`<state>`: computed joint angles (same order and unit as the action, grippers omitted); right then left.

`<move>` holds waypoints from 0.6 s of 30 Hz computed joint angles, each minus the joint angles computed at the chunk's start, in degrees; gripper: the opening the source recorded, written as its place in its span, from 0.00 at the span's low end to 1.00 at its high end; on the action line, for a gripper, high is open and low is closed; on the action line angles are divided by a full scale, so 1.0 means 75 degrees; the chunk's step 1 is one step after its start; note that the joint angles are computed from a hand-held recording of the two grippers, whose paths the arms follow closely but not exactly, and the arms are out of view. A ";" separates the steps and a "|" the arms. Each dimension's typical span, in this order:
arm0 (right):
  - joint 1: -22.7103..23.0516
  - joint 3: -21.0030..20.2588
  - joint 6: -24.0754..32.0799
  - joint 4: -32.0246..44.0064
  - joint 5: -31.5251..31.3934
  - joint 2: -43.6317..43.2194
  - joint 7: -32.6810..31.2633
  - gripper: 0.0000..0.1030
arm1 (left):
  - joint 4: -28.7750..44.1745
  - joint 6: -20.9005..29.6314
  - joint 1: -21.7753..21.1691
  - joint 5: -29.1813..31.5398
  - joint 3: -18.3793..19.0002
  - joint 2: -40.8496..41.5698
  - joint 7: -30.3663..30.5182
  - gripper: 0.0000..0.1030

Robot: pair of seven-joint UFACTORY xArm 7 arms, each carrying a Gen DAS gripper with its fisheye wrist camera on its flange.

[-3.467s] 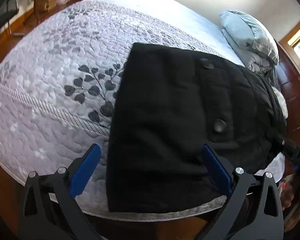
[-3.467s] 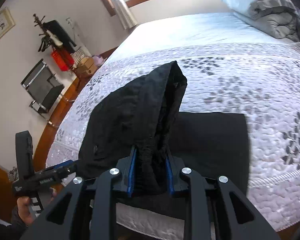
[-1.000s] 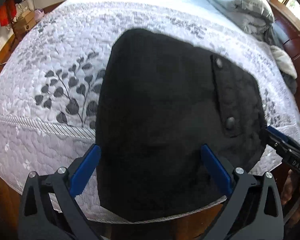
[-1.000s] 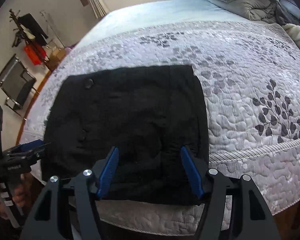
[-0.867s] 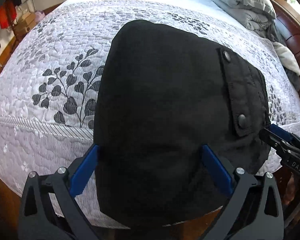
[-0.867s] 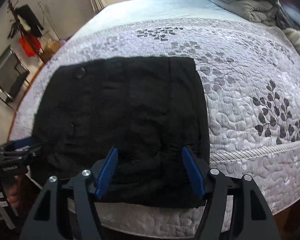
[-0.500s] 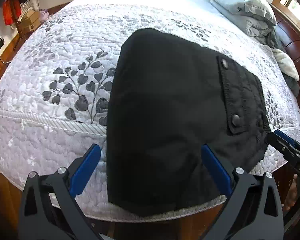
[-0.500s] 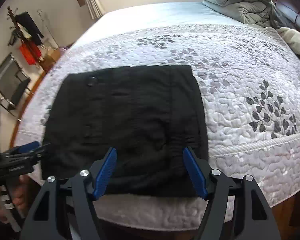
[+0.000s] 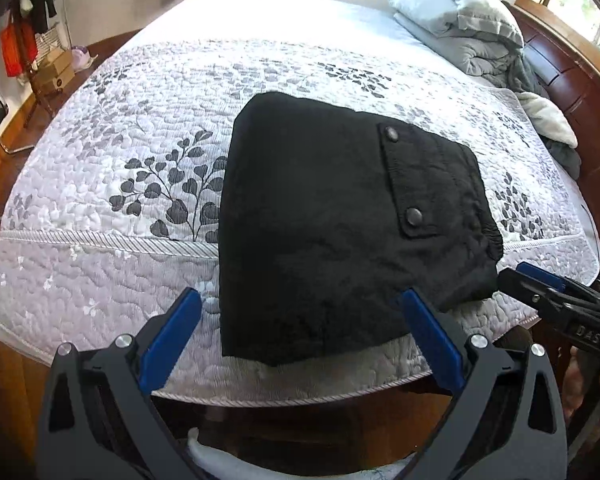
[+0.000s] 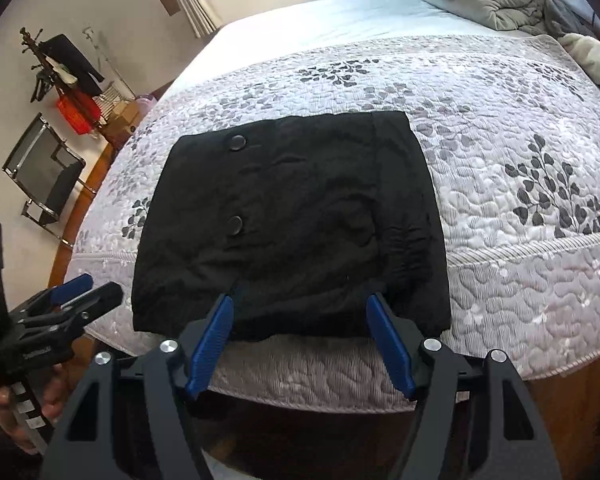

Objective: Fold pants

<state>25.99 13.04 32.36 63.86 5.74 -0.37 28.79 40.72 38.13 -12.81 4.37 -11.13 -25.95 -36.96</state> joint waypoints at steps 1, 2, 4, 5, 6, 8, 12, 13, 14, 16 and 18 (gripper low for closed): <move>0.0001 0.0001 0.0004 -0.0026 0.0024 -0.0021 0.0030 0.68 | -0.0015 0.0009 -0.0013 -0.0007 0.0001 -0.0050 0.0006 0.97; 0.0000 -0.0001 0.0001 -0.0045 0.0041 -0.0027 0.0040 0.68 | -0.0024 0.0022 -0.0047 -0.0037 0.0008 -0.0113 0.0032 0.97; -0.0001 0.0000 0.0035 -0.0080 0.0021 -0.0058 0.0102 0.68 | -0.0026 0.0058 -0.0073 -0.0054 0.0005 -0.0157 0.0078 0.97; -0.0001 0.0005 0.0055 -0.0090 -0.0069 -0.0072 0.0195 0.68 | -0.0020 0.0083 -0.0080 -0.0050 -0.0013 -0.0171 0.0086 0.97; -0.0003 0.0006 0.0066 -0.0092 -0.0146 -0.0079 0.0263 0.68 | -0.0024 0.0088 -0.0089 -0.0040 -0.0030 -0.0182 0.0098 0.97; -0.0007 0.0002 0.0059 -0.0093 -0.0143 -0.0072 0.0269 0.68 | -0.0025 0.0119 -0.0092 -0.0005 -0.0064 -0.0177 0.0110 0.97; -0.0020 -0.0011 0.0061 -0.0071 -0.0113 -0.0003 0.0271 0.68 | -0.0027 0.0162 -0.0127 -0.0090 -0.0023 -0.0038 0.0149 0.97; -0.0022 -0.0013 0.0096 -0.0053 -0.0129 0.0034 0.0283 0.68 | -0.0030 0.0185 -0.0135 -0.0132 -0.0001 -0.0002 0.0150 0.97; -0.0023 -0.0015 0.0107 -0.0052 -0.0134 0.0055 0.0285 0.68 | -0.0048 0.0178 -0.0143 -0.0167 0.0019 0.0020 0.0153 0.97; -0.0026 -0.0019 0.0115 -0.0057 -0.0119 0.0095 0.0285 0.68 | -0.0067 0.0219 -0.0119 -0.0179 0.0019 0.0078 0.0103 0.97; -0.0033 -0.0029 0.0128 -0.0060 -0.0125 0.0134 0.0323 0.68 | -0.0096 0.0234 -0.0092 -0.0141 -0.0008 0.0122 0.0024 0.97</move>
